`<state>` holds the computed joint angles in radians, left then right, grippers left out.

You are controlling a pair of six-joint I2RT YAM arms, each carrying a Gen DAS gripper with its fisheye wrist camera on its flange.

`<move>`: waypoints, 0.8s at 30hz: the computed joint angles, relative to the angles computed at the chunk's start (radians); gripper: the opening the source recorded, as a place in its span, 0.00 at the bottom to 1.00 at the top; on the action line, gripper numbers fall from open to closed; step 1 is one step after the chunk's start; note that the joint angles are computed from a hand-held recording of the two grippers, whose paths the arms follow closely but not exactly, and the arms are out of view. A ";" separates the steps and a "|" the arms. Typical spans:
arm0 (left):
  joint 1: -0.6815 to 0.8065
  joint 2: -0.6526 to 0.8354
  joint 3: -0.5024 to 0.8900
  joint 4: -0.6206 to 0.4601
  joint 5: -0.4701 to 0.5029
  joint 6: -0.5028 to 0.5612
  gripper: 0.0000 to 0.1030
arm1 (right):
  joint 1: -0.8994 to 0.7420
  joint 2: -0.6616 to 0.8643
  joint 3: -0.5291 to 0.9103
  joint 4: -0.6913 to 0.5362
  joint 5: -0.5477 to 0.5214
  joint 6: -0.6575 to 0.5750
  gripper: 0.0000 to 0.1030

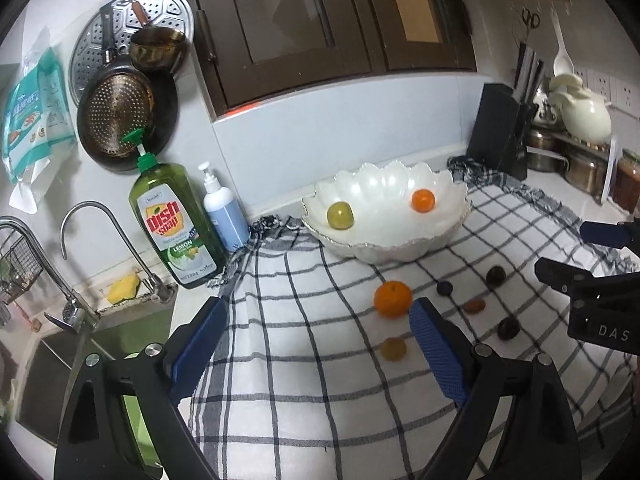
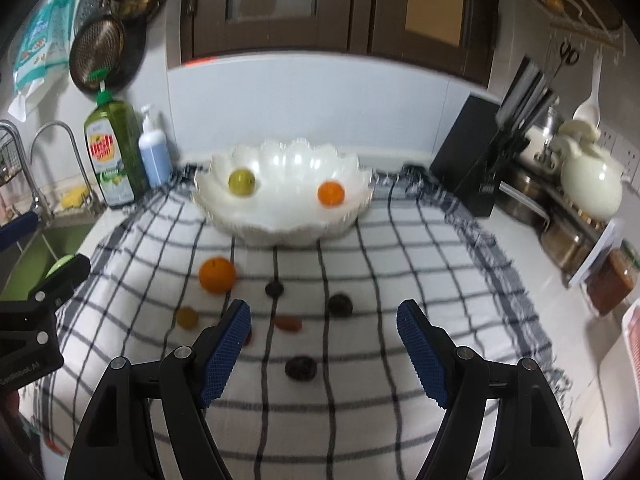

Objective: Organize fruits
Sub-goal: 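Move both tools back over the remaining fruits on the cloth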

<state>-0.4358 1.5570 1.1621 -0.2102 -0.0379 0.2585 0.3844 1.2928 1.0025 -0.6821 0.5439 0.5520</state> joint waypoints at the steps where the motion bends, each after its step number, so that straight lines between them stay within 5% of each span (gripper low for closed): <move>1: -0.001 0.006 -0.003 0.000 -0.003 0.003 0.91 | -0.001 0.003 -0.008 0.003 -0.007 0.005 0.74; 24: -0.012 0.167 -0.002 -0.040 0.040 0.039 0.81 | -0.010 0.106 -0.120 0.099 -0.068 0.074 0.74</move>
